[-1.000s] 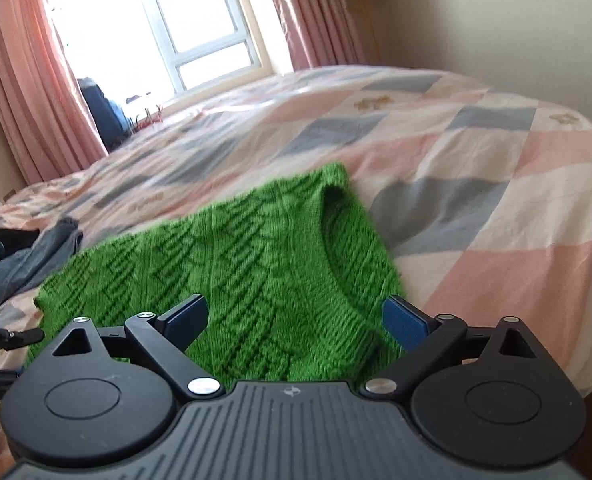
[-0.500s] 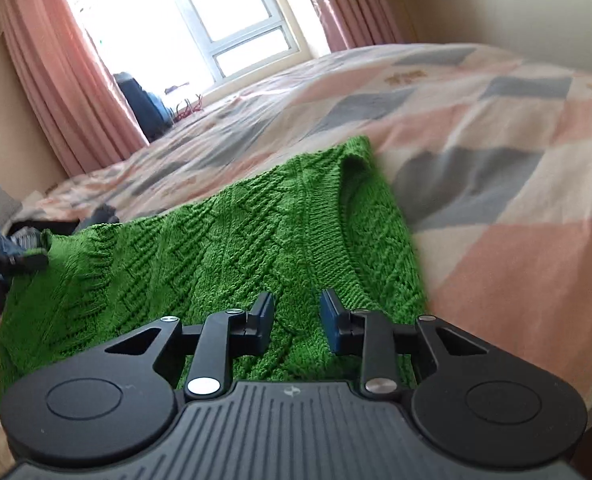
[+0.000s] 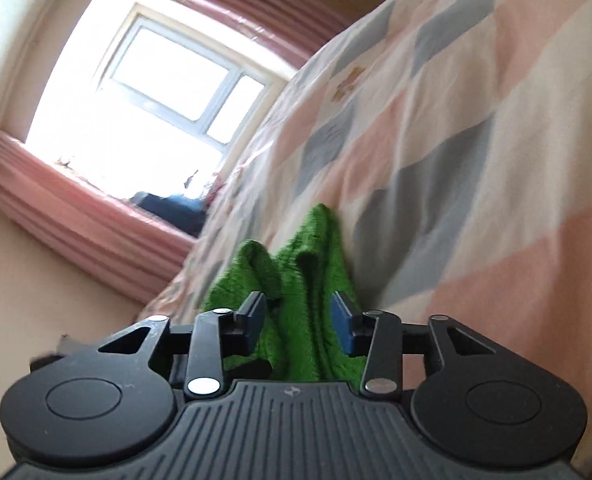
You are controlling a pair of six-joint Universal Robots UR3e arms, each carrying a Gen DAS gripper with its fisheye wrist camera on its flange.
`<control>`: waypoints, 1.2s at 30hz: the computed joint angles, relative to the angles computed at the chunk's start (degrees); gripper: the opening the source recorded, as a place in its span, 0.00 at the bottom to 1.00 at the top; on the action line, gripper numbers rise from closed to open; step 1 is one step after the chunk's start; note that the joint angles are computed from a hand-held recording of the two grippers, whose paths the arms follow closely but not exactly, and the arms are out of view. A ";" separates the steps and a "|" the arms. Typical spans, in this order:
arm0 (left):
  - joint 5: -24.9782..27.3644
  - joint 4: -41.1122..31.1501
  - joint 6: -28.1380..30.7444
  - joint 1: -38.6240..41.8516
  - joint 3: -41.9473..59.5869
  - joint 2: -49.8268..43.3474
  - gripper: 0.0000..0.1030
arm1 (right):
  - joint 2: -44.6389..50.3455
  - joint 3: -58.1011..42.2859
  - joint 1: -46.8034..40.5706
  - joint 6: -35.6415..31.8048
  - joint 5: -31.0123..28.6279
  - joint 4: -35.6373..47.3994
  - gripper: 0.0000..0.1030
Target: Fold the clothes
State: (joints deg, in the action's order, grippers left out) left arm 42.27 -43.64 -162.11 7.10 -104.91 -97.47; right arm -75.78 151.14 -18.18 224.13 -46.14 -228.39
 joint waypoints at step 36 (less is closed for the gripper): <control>13.88 6.67 -5.36 -3.55 33.50 -25.04 0.18 | 13.18 -48.69 7.31 -7.67 -1.09 42.62 0.14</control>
